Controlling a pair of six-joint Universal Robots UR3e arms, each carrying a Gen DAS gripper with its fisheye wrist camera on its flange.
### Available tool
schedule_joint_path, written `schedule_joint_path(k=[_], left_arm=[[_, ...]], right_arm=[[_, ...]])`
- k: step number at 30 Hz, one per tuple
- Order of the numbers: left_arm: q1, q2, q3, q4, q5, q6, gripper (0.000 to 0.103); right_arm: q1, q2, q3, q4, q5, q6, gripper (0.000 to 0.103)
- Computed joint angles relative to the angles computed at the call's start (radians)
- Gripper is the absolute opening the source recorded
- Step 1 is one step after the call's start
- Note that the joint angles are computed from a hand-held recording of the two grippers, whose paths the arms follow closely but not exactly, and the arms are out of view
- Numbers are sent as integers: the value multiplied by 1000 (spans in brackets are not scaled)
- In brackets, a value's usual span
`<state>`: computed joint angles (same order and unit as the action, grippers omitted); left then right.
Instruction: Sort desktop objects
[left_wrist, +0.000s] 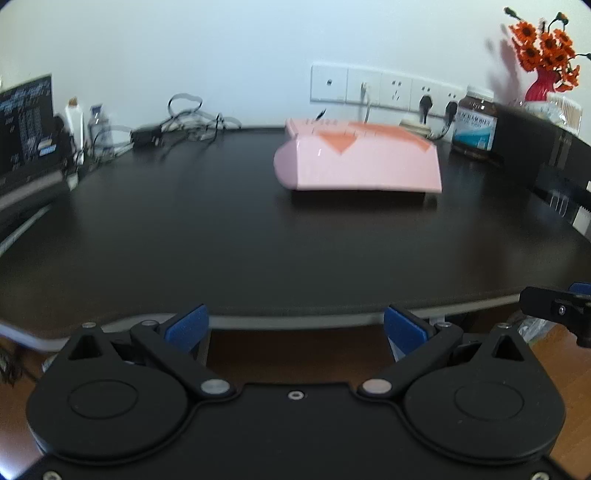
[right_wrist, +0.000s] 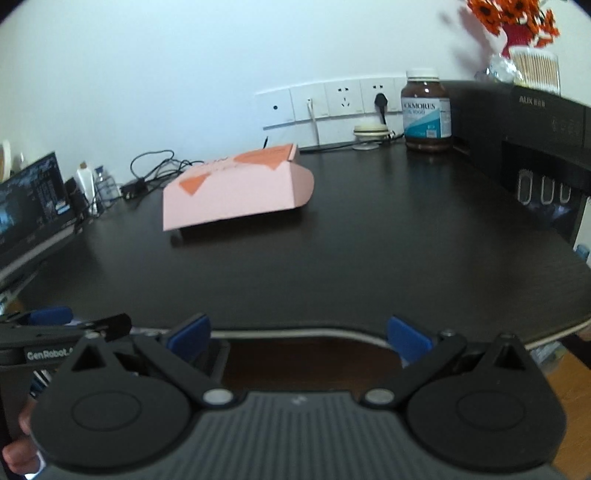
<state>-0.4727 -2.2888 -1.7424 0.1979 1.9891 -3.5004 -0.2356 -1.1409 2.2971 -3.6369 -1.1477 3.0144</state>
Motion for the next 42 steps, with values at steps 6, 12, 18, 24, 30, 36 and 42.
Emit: schedule_joint_path(k=[6,12,18,24,30,36,42], left_arm=[[-5,4,-77,22,-6,-58,103],[-41,-26,-110,113,58,-46,103],[-82,-74,-120,222,139,-17,103],[-96,-73,-158,258,137,-47,103],[-115,-73,-182,264,147,-67,103],[-133,-78,-196,246,147,-75,103],[-131,-80,-215,281,142,-80,103]], right_arm=[[23,33,81,-107,-35,-12,102],[28,128,136,-300,-66,20,102],[52,275,160,-580,-124,65,102],[71,329,178,-664,-133,61,102],[100,351,180,-716,-162,84,102],[122,363,181,-715,-185,87,102],[126,369,192,-726,-182,89,102]])
